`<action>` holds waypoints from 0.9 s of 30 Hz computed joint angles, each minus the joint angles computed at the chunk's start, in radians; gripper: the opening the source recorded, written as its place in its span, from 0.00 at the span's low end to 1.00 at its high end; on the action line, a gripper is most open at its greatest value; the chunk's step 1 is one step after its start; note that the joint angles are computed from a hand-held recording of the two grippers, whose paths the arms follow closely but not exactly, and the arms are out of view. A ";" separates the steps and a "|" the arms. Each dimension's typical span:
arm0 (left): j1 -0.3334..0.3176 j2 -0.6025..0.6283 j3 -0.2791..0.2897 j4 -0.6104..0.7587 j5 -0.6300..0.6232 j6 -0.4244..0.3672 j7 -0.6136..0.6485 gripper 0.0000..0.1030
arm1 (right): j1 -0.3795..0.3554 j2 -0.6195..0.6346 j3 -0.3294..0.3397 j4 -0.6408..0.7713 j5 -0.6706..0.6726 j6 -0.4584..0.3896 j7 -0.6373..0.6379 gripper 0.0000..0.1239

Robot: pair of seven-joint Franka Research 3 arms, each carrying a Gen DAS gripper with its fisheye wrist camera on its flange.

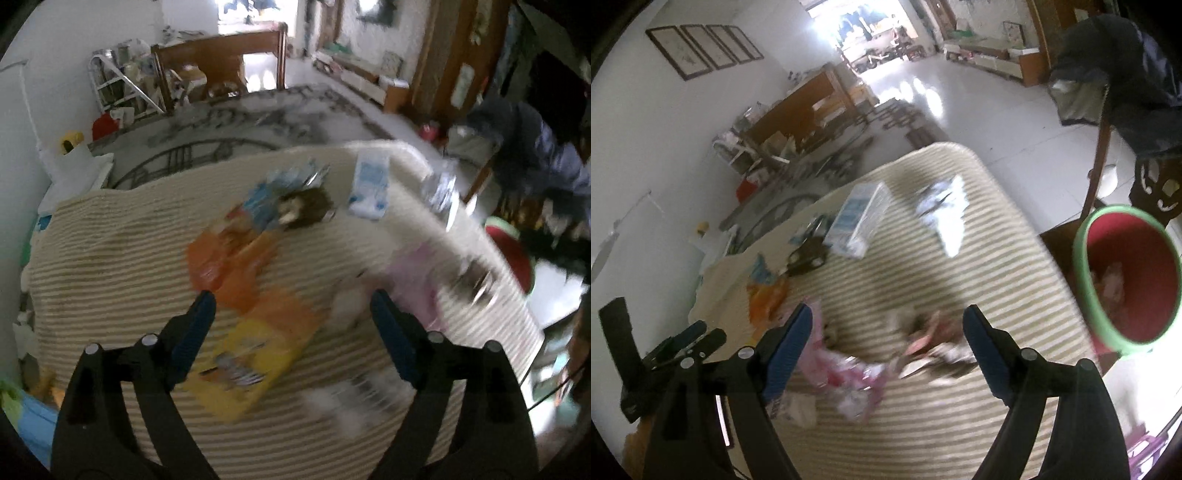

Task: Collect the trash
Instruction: 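Move both open tools back over the table, then grasp the yellow-orange snack bag with the left tool while the right tool grasps the orange-blue chip bag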

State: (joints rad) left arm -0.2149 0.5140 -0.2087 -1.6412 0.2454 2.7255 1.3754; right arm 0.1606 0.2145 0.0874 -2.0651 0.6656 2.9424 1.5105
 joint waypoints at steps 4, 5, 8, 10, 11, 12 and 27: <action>0.070 0.009 -0.043 -0.017 -0.044 -0.064 0.153 0.82 | 0.044 0.003 -0.013 -0.003 -0.060 0.004 0.084 0.68; 0.078 0.015 -0.047 -0.015 -0.055 -0.083 0.180 0.82 | 0.052 -0.001 -0.017 -0.008 -0.076 0.007 0.104 0.68; 0.089 0.041 -0.050 0.004 -0.081 -0.129 0.248 0.82 | 0.084 -0.003 -0.033 -0.011 -0.145 0.005 0.183 0.68; 0.082 0.063 -0.040 0.024 -0.080 -0.151 0.271 0.82 | 0.096 -0.005 -0.038 -0.013 -0.180 0.004 0.224 0.68; 0.082 0.076 -0.040 0.037 -0.085 -0.162 0.286 0.82 | 0.103 -0.007 -0.043 -0.015 -0.202 0.003 0.245 0.68; 0.082 0.092 -0.040 0.055 -0.090 -0.177 0.300 0.82 | 0.110 -0.007 -0.047 -0.014 -0.224 0.003 0.267 0.68; 0.101 0.142 -0.060 0.113 -0.204 -0.207 0.378 0.63 | 0.132 0.014 -0.049 0.021 -0.375 -0.018 0.411 0.68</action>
State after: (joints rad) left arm -0.1138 0.6564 -0.2684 -1.5280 0.0411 2.5186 1.7536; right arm 0.2931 0.2282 0.0384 -2.0442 0.2901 2.9245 1.9217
